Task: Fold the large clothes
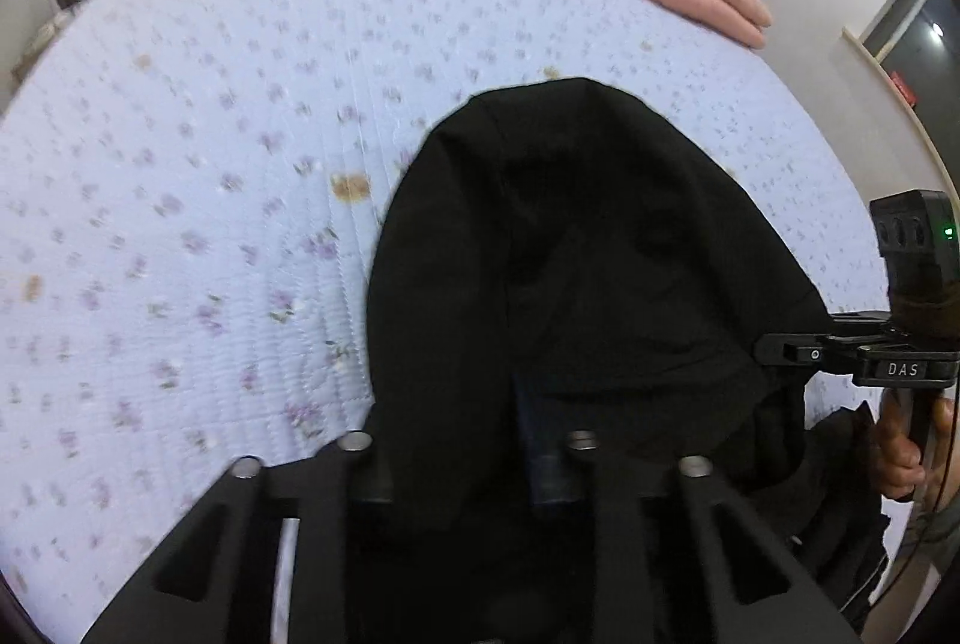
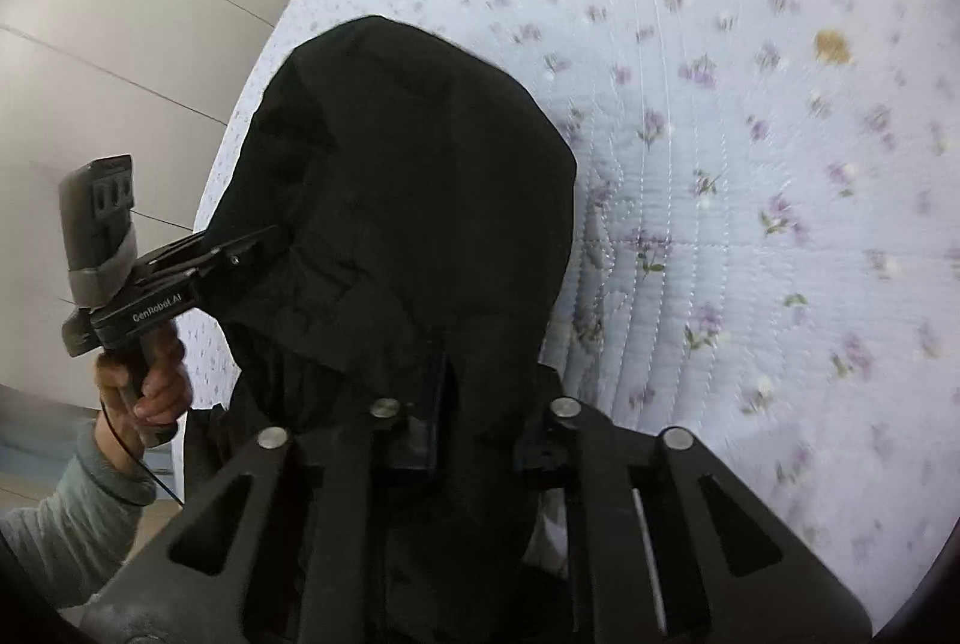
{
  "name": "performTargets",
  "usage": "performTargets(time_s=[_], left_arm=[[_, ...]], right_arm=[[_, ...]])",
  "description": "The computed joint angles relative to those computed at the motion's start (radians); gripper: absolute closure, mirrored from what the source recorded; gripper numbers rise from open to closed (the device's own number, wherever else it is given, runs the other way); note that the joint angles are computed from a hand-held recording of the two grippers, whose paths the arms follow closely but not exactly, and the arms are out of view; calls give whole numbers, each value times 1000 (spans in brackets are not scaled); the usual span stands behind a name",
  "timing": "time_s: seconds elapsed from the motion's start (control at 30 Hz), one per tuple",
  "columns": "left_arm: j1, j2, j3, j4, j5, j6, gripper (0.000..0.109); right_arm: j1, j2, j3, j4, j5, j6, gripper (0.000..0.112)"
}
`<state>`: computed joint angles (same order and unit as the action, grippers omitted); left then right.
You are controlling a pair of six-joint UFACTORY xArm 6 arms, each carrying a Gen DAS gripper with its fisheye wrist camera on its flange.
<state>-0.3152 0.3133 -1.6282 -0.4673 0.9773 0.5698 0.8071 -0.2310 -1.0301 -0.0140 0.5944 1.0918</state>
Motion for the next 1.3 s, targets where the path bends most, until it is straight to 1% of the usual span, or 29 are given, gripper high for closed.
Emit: performTargets(time_s=[0.07,0.17,0.2,0.27,0.33,0.37,0.4,0.43,0.5,0.53,0.57,0.6,0.63,0.67,0.7,0.73,0.77,0.8,0.87,0.9,0.97,1.03,1.07,1.1,1.13,1.17,1.23,1.27,1.3], left_arm=[[-5,-82,78,-3,-50,24,88],[-6,-221,200,-12,-109,64,89],[-4,-271,242,-20,-125,81,89],[5,-388,332,-40,-136,124,89],[18,-520,425,-39,-128,159,89],[26,-570,461,-41,-119,178,89],[31,-632,505,-37,-108,194,89],[38,-713,562,-25,-93,212,89],[54,-850,654,-8,-62,240,89],[42,-927,699,28,-45,226,89],[47,-994,737,52,-13,227,88],[53,-1049,768,77,19,228,86],[64,-1121,810,109,66,236,85],[89,-1176,847,139,113,247,84],[127,-1211,875,166,161,260,85],[163,-1242,907,209,224,253,85],[196,-1259,931,244,271,251,85],[231,-1275,954,277,300,247,85],[295,-1266,956,277,316,241,85],[313,-1249,944,267,311,234,85],[325,-1189,895,231,265,210,85],[289,-1130,835,179,210,169,85],[262,-1099,802,156,183,147,85],[232,-1068,768,131,153,126,85],[198,-1029,727,100,125,102,82],[130,-957,664,86,89,38,77],[88,-875,587,2,100,1,71],[71,-848,567,-35,117,-7,71],[59,-830,558,-48,128,-17,71]], right_arm=[[30,-3,-49,-90,64,59,102],[118,-9,-151,-299,192,204,103],[139,-16,-164,-339,212,235,104],[212,-22,-221,-435,297,307,104],[307,-13,-295,-525,412,362,104],[381,4,-356,-578,503,390,104],[425,28,-411,-603,580,399,104],[508,65,-489,-650,685,416,104],[641,172,-667,-713,889,403,104],[692,234,-764,-733,988,383,104],[755,308,-868,-769,1091,353,104],[789,383,-973,-787,1173,324,103],[836,461,-1078,-804,1266,282,99],[870,529,-1171,-792,1354,239,89],[893,572,-1222,-776,1431,229,85],[913,580,-1232,-724,1486,260,85],[920,558,-1199,-663,1499,331,85],[918,507,-1125,-559,1489,436,85],[910,376,-938,-456,1379,619,85],[914,336,-889,-456,1344,662,85],[907,316,-895,-492,1332,656,79],[883,303,-905,-545,1282,643,75],[858,293,-904,-583,1225,627,73],[834,298,-921,-603,1196,609,71],[794,342,-981,-612,1158,571,68],[763,353,-999,-614,1112,546,65],[702,361,-1001,-590,1024,533,62],[674,352,-976,-560,966,535,60],[629,345,-941,-489,866,524,60]])
